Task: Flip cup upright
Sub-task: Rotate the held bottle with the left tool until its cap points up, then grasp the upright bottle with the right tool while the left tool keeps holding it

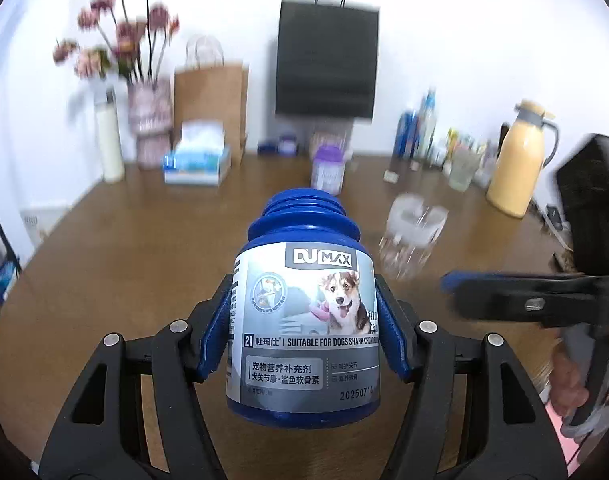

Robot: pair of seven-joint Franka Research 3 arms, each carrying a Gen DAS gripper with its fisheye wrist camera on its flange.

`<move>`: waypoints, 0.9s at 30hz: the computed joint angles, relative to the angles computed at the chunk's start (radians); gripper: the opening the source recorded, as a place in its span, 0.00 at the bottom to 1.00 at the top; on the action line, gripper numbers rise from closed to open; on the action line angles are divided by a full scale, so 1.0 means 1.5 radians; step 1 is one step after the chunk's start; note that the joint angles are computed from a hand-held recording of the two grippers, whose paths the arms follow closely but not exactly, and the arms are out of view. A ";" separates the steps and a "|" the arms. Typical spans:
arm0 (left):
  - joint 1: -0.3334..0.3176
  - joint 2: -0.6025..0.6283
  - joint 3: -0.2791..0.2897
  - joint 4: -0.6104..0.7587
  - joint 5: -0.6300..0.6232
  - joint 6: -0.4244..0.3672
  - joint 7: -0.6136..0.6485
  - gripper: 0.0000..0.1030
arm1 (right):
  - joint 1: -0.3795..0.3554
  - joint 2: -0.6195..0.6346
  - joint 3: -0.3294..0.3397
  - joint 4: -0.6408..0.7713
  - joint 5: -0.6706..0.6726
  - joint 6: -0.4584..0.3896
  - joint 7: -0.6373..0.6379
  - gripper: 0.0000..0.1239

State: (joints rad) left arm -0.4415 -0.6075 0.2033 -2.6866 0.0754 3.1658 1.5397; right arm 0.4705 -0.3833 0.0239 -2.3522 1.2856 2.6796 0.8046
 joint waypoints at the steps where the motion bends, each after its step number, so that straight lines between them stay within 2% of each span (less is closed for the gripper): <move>1: 0.004 -0.003 -0.004 -0.007 0.001 0.017 0.000 0.58 | 0.004 0.013 -0.011 0.016 0.007 -0.030 -0.004 0.70; 2: 0.014 0.001 -0.011 -0.010 0.021 0.038 -0.018 0.58 | 0.009 0.024 -0.023 0.030 0.036 -0.059 -0.022 0.70; 4: -0.024 -0.005 0.018 -0.023 0.021 0.062 0.000 0.58 | 0.002 0.046 -0.027 0.053 0.066 -0.098 -0.022 0.70; 7: -0.045 -0.006 0.032 -0.030 0.047 0.080 -0.005 0.58 | -0.011 0.078 -0.036 0.077 0.138 -0.182 -0.041 0.70; 10: -0.040 0.002 0.026 -0.031 0.070 0.092 -0.016 0.58 | -0.032 0.094 -0.033 0.088 0.175 -0.249 -0.047 0.70; 11: -0.043 0.002 0.029 -0.031 0.077 0.093 -0.020 0.58 | -0.040 0.100 -0.028 0.092 0.175 -0.258 -0.042 0.59; 12: -0.053 0.002 0.040 -0.030 0.084 0.089 -0.022 0.58 | -0.048 0.105 -0.021 0.098 0.169 -0.257 -0.032 0.55; 13: -0.077 0.004 0.066 -0.029 0.090 0.094 -0.019 0.58 | -0.055 0.112 -0.019 0.106 0.168 -0.266 -0.022 0.55; 14: -0.121 0.005 0.114 -0.027 0.098 0.102 -0.011 0.58 | -0.062 0.119 -0.012 0.117 0.140 -0.265 0.005 0.55; 16: -0.202 0.002 0.194 -0.014 0.107 0.092 -0.003 0.58 | -0.070 0.116 0.004 0.129 0.082 -0.236 0.023 0.55; 21: -0.359 -0.010 0.334 0.066 0.067 -0.004 0.076 0.61 | -0.065 0.131 0.037 0.176 -0.077 -0.134 0.002 0.55; 22: -0.408 -0.014 0.377 0.100 0.045 -0.038 0.094 0.60 | -0.062 0.133 0.041 0.182 -0.105 -0.114 -0.009 0.55; 24: -0.470 -0.009 0.430 0.145 0.012 -0.066 0.126 0.58 | -0.054 0.156 0.048 0.217 -0.175 -0.083 -0.048 0.55; 27: -0.489 0.046 0.448 0.172 -0.007 0.003 0.160 0.58 | -0.052 0.200 0.040 0.277 -0.211 -0.070 -0.102 0.55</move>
State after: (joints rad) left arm -1.1747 -0.5384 0.8755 -2.4280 0.0652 3.1706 1.7794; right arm 0.3922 -0.0830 0.0845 -1.9366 0.9692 2.5751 0.6512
